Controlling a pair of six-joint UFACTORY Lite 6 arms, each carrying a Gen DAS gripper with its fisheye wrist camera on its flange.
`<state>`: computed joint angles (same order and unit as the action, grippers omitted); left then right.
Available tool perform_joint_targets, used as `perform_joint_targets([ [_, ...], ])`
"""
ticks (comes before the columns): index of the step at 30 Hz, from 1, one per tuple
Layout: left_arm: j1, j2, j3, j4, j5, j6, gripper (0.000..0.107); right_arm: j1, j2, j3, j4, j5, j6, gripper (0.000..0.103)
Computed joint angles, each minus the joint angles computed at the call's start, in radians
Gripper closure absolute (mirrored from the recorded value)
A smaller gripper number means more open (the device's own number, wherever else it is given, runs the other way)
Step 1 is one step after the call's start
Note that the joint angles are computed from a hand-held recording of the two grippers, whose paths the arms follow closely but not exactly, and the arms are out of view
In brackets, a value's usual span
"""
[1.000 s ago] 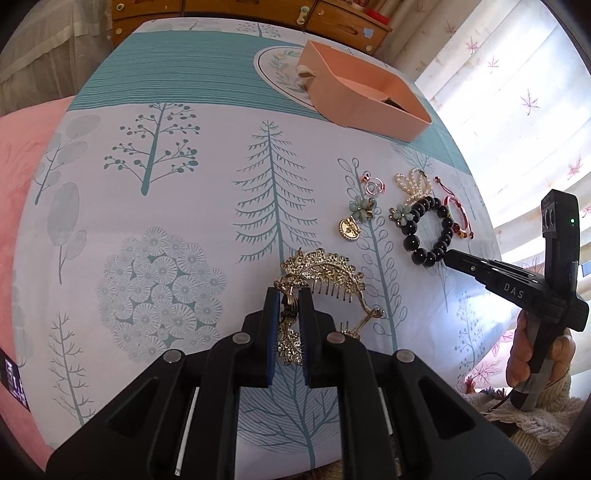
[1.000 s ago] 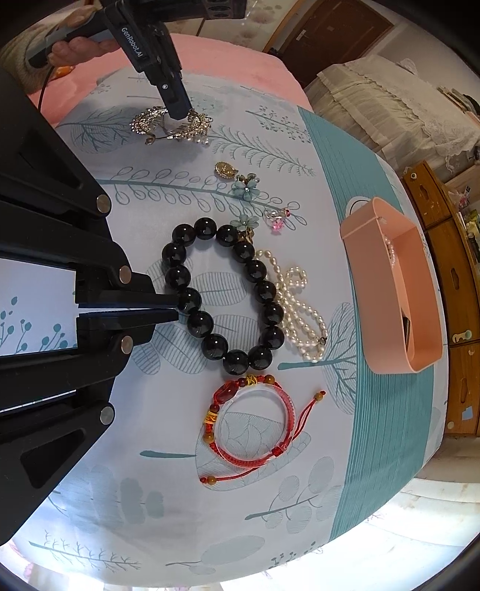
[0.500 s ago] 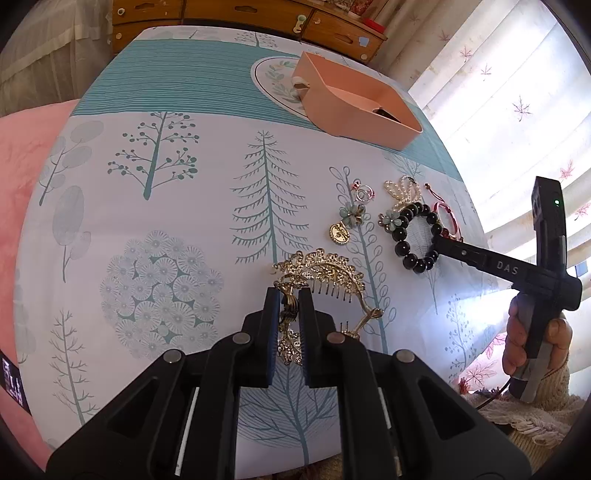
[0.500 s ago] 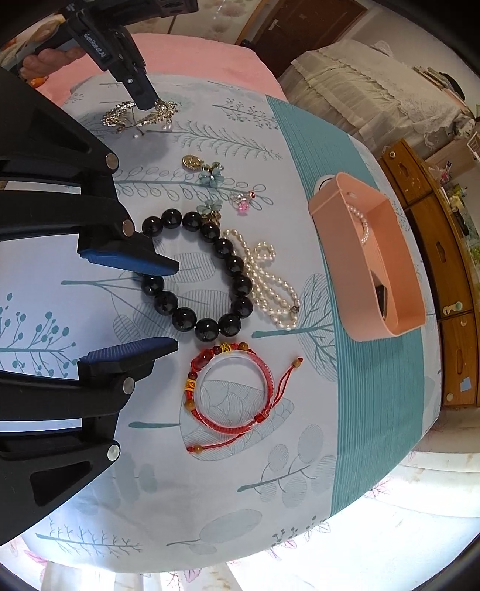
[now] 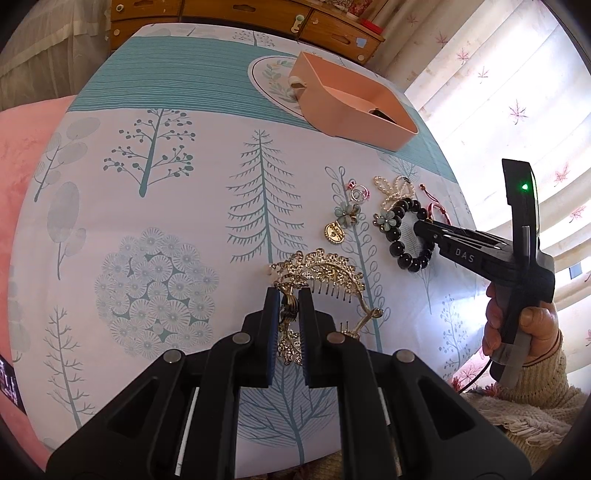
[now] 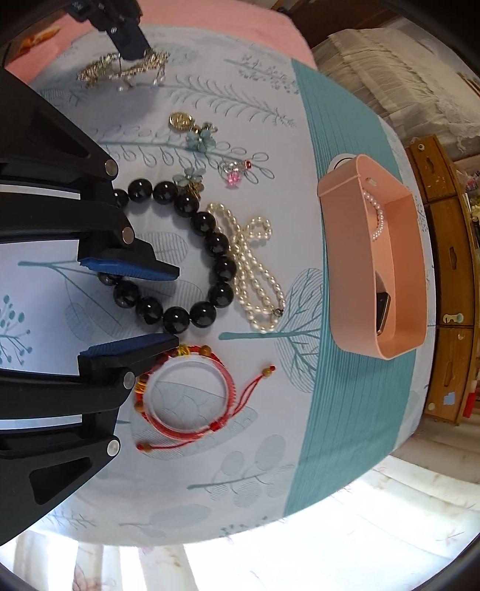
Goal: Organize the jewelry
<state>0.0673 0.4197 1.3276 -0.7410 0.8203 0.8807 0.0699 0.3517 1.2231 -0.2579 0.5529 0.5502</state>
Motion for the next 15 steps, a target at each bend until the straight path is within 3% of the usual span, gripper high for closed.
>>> perform_joint_targets([
  [5, 0.006, 0.004, 0.005, -0.006, 0.008, 0.008, 0.099, 0.024, 0.027, 0.023, -0.086, -0.011, 0.056, 0.089],
  [15, 0.001, -0.023, 0.036, -0.003, 0.023, -0.008, 0.099, 0.036, -0.180, -0.042, -0.034, -0.019, -0.006, 0.089],
])
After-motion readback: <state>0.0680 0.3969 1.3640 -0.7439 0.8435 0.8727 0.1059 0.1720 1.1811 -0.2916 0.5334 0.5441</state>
